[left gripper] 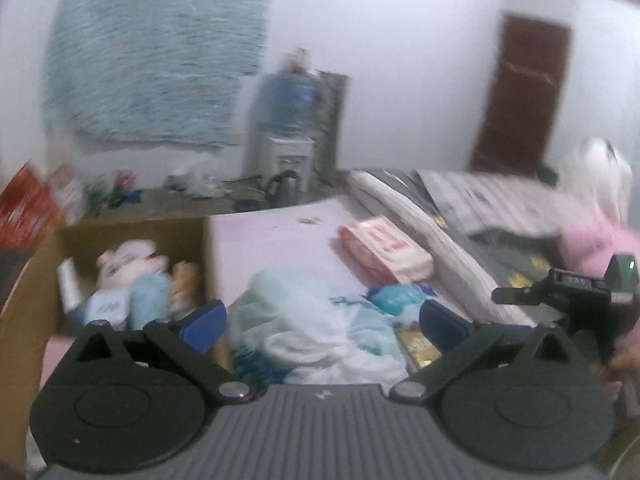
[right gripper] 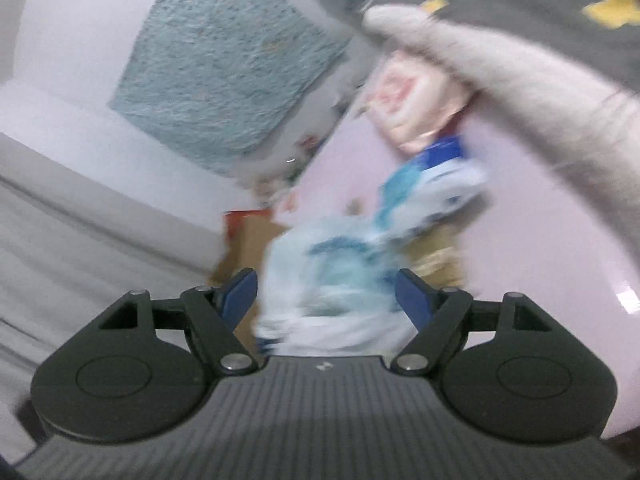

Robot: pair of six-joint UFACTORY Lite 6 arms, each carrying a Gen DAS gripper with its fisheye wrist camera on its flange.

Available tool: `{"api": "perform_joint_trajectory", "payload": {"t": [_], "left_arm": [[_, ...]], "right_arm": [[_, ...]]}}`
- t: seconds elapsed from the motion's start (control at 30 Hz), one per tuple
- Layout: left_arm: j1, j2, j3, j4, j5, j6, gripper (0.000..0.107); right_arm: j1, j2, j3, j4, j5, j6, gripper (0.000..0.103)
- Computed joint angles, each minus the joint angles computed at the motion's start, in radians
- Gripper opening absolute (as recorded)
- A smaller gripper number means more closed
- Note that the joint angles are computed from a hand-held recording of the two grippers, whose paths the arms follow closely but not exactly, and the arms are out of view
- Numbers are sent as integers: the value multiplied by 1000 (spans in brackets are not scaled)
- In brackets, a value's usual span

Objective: Organize soft objects
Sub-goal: 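Grasp the blue-and-white ZONSEN wet-wipes pack on the bed with the left tool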

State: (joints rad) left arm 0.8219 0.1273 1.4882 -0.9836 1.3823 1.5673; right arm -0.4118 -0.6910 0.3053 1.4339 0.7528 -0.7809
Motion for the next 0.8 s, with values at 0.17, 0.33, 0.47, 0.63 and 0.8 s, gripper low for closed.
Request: {"api": "perform_joint_trajectory", "payload": {"t": [0.17, 0.33, 0.47, 0.63, 0.8], "left_arm": [[-355, -44, -49, 147, -232, -135, 103], [-696, -3, -90, 281, -480, -112, 103], [-898, 59, -134, 396, -661, -46, 103], [-1025, 288, 48, 486, -641, -108, 103], [-1090, 561, 361, 607, -500, -197, 103]], "right_arm": [[148, 71, 6, -65, -188, -73, 76], [161, 212, 31, 81, -177, -290, 76], [131, 277, 72, 49, -159, -339, 76], [51, 313, 66, 31, -90, -390, 76], [3, 353, 55, 54, -58, -440, 76]]}}
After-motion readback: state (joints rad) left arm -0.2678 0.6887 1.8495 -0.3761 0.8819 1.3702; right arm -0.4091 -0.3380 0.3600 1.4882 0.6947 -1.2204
